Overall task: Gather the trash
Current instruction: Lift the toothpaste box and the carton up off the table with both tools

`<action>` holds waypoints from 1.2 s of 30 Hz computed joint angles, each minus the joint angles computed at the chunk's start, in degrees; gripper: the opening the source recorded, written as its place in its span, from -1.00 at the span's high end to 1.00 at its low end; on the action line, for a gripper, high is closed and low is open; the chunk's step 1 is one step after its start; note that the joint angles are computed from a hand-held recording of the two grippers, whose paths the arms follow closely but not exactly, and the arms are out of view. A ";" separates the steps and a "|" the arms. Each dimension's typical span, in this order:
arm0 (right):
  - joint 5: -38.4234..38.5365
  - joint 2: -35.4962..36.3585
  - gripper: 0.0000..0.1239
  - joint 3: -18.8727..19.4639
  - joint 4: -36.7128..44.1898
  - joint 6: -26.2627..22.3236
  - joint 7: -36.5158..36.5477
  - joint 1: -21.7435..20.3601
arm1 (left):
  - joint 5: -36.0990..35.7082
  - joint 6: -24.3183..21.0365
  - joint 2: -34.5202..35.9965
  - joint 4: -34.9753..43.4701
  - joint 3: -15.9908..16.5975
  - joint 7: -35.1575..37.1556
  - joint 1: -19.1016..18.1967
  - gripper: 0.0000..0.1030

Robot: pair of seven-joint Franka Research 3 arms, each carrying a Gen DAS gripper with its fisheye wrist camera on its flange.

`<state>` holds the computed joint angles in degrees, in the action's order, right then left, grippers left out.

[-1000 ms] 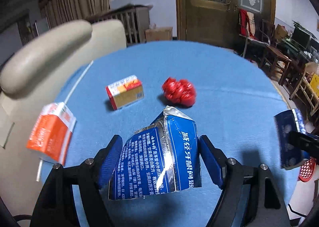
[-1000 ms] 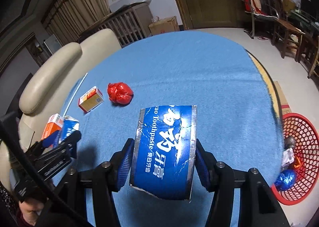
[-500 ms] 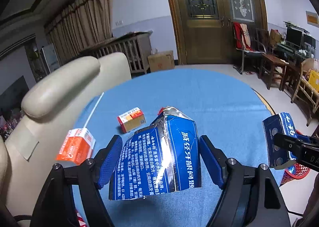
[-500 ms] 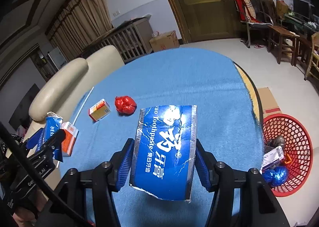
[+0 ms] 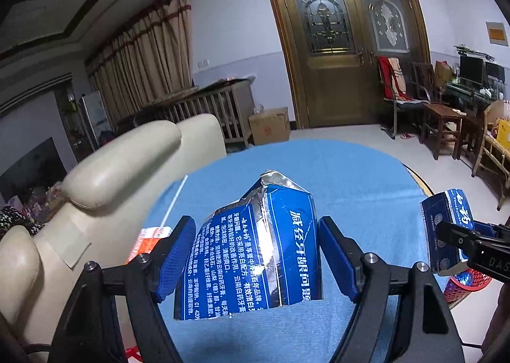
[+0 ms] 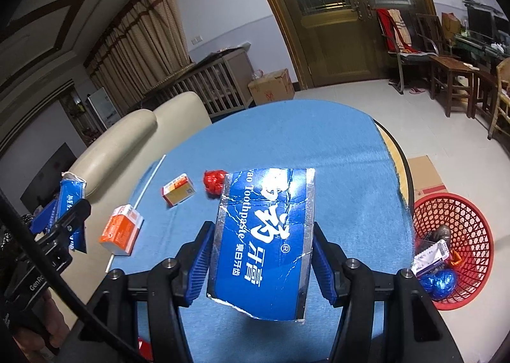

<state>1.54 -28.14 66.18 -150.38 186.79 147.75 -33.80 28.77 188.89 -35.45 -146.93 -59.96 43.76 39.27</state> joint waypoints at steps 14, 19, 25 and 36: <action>0.01 -2.52 0.03 -0.07 0.16 0.03 0.58 2.43 | -1.58 1.23 -5.08 -2.62 2.85 -0.42 -2.54 -0.55; 0.33 -3.03 0.03 0.40 -0.16 0.61 0.55 2.00 | -2.48 1.36 -6.76 -3.17 2.26 -1.18 -2.42 -0.55; 0.96 -3.73 0.03 -0.36 -1.06 0.95 0.15 3.14 | -2.46 1.45 -7.55 -3.34 1.76 -1.78 -2.28 -0.55; 1.69 -3.80 0.03 -1.11 -1.56 1.11 -0.50 4.25 | -1.90 0.58 -8.84 -3.96 2.02 -2.94 -4.03 -0.55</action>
<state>3.23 -31.94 65.06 -151.94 187.89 147.25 -29.55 26.87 189.48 -44.30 -150.89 -57.94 40.81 35.24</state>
